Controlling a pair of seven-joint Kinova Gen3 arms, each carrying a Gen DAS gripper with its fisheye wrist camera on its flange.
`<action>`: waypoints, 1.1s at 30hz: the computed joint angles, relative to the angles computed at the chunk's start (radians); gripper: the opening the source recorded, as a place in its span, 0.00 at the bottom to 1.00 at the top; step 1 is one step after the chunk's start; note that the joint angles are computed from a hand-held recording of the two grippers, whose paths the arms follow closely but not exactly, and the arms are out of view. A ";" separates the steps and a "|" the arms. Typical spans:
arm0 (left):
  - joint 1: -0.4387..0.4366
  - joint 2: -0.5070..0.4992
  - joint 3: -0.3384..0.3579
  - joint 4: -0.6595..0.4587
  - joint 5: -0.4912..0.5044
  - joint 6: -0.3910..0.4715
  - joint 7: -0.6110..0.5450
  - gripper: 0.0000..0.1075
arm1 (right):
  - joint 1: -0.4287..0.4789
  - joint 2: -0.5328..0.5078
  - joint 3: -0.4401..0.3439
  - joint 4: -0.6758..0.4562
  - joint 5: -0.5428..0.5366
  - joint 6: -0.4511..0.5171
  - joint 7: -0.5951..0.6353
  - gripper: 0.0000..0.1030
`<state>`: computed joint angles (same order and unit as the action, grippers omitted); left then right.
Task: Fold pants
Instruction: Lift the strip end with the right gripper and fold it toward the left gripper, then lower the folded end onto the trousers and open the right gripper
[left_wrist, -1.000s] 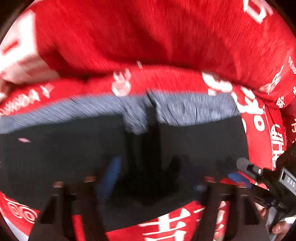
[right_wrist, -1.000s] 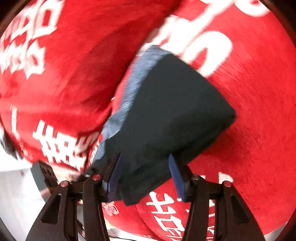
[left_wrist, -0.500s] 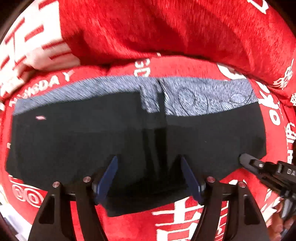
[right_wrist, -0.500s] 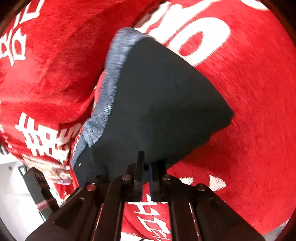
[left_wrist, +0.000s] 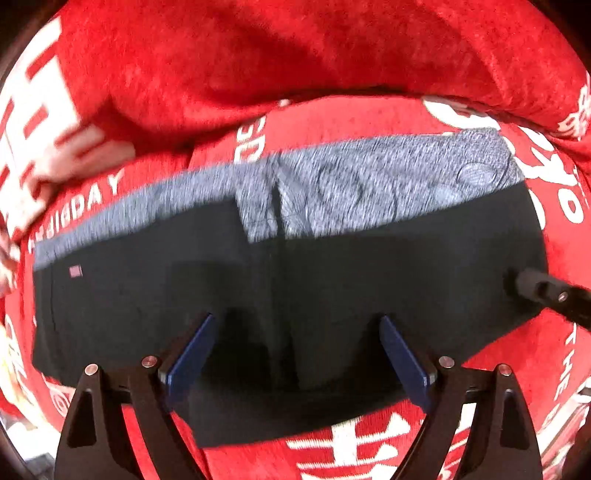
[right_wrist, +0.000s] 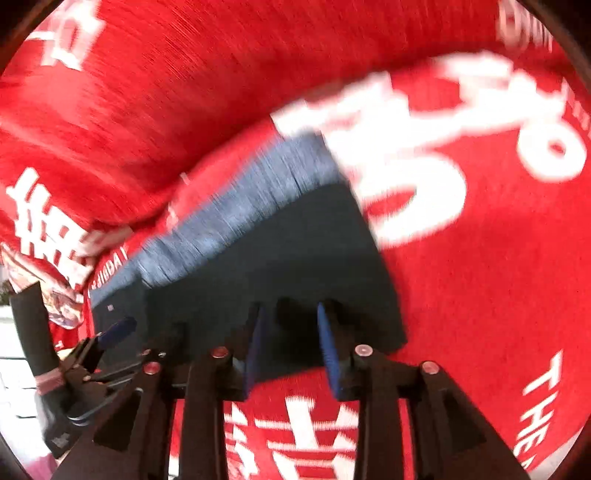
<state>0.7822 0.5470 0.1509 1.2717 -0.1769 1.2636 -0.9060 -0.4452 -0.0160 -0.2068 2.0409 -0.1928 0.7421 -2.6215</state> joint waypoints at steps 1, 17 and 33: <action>-0.004 -0.013 0.006 0.014 -0.003 0.001 0.018 0.84 | 0.017 -0.011 -0.006 0.008 -0.024 -0.009 0.030 0.32; 0.060 -0.067 0.000 -0.143 -0.034 0.310 0.170 0.84 | -0.003 -0.087 0.004 -0.137 -0.093 0.313 0.235 0.61; 0.036 -0.194 0.031 -0.213 -0.043 0.433 0.156 0.96 | -0.019 -0.110 -0.099 -0.420 0.101 0.612 0.069 1.00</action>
<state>0.8181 0.3529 0.1817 1.0590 -0.2202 1.6961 -0.7500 -0.4645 -0.1258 -0.3060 1.6212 -0.0923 1.3541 -2.5523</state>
